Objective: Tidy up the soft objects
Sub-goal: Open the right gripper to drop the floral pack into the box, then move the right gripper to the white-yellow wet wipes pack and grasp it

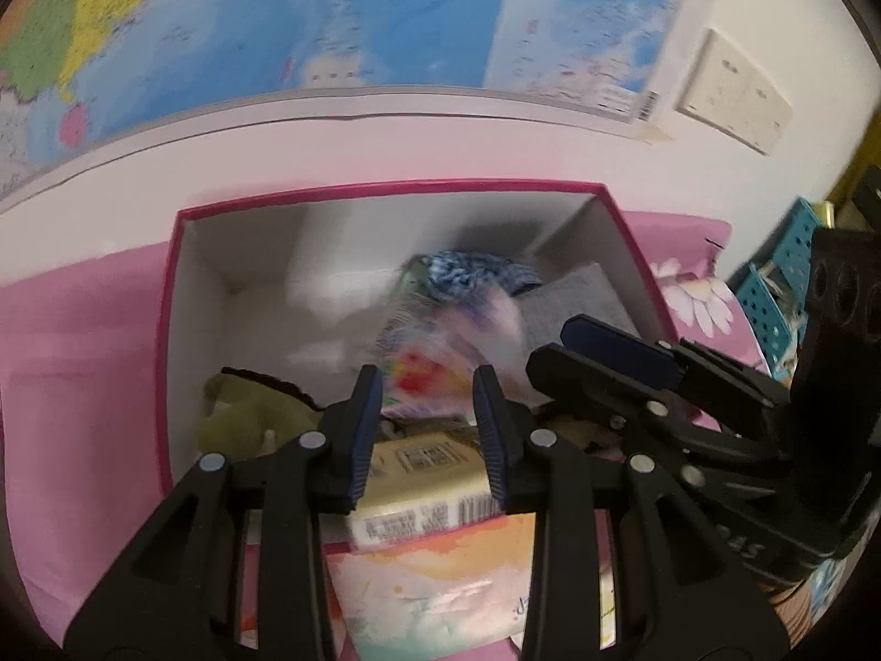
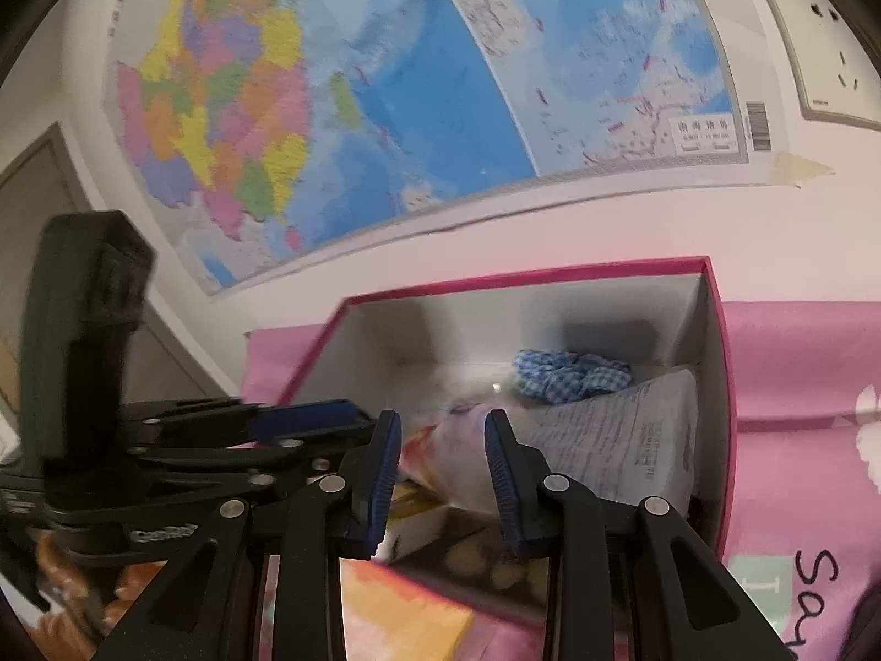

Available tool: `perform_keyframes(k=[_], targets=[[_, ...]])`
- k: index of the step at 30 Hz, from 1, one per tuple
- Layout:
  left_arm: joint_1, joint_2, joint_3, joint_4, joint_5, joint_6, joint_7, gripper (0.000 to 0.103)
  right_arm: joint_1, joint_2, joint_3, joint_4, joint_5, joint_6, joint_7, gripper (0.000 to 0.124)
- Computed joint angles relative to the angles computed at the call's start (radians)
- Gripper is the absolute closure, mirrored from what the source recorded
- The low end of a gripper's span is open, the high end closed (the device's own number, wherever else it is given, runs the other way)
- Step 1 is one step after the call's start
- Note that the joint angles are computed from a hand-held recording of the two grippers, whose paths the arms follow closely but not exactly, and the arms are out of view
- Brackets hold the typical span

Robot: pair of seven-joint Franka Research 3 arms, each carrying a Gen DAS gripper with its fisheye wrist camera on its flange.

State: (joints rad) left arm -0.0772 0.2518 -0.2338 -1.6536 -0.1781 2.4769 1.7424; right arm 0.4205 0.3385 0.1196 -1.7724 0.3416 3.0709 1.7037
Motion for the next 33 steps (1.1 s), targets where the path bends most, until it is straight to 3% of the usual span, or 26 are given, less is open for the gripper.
perform_keyframes(k=[2,5,8,11,13,14,16,18,21,26,28,31,33], targets=[[0.012,-0.017,-0.006,-0.024,-0.034,0.016,0.020,0.066,-0.006,-0.003,0.009,-0.010,0.010,0.005,-0.004,0.091],[0.021,-0.088,-0.009,-0.129,-0.078,0.124,0.074,0.061,0.021,-0.038,-0.019,-0.062,-0.011,0.030,0.013,0.091],[0.031,-0.190,-0.024,-0.263,-0.249,0.240,0.272,0.048,0.002,-0.104,0.014,-0.146,0.007,0.073,-0.016,0.091],[0.003,-0.315,0.003,-0.384,-0.551,0.263,0.590,0.046,-0.084,-0.190,0.130,-0.246,0.106,0.120,-0.134,0.087],[-0.042,-0.399,0.047,-0.469,-0.705,0.256,0.764,0.043,-0.178,-0.261,0.264,-0.313,0.330,0.147,-0.349,0.085],[-0.067,-0.438,0.073,-0.511,-0.766,0.239,0.842,0.038,-0.201,-0.285,0.296,-0.334,0.394,0.151,-0.407,0.082],[-0.101,-0.484,0.102,-0.570,-0.782,0.228,0.893,0.037,-0.174,-0.347,0.287,-0.393,0.509,0.152,-0.504,0.076],[-0.127,-0.520,0.144,-0.619,-0.793,0.168,0.909,0.036,-0.183,-0.399,0.293,-0.471,0.443,0.150,-0.419,0.073],[-0.145,-0.539,0.178,-0.684,-0.763,0.094,0.873,0.036,-0.325,-0.472,0.398,-0.609,0.172,0.113,-0.101,0.072],[-0.155,-0.496,0.186,-0.715,-0.718,0.008,0.775,0.036,-0.171,-0.474,0.270,-0.693,0.297,0.101,-0.097,0.072],[-0.153,-0.483,0.179,-0.715,-0.713,-0.015,0.762,0.036,-0.148,-0.464,0.251,-0.703,0.283,0.104,-0.072,0.072],[-0.147,-0.453,0.160,-0.695,-0.678,-0.038,0.721,0.036,-0.080,-0.442,0.191,-0.690,0.292,0.108,-0.090,0.072],[-0.144,-0.433,0.153,-0.677,-0.671,-0.064,0.705,0.036,0.002,-0.421,0.124,-0.667,0.368,0.110,-0.174,0.072]])
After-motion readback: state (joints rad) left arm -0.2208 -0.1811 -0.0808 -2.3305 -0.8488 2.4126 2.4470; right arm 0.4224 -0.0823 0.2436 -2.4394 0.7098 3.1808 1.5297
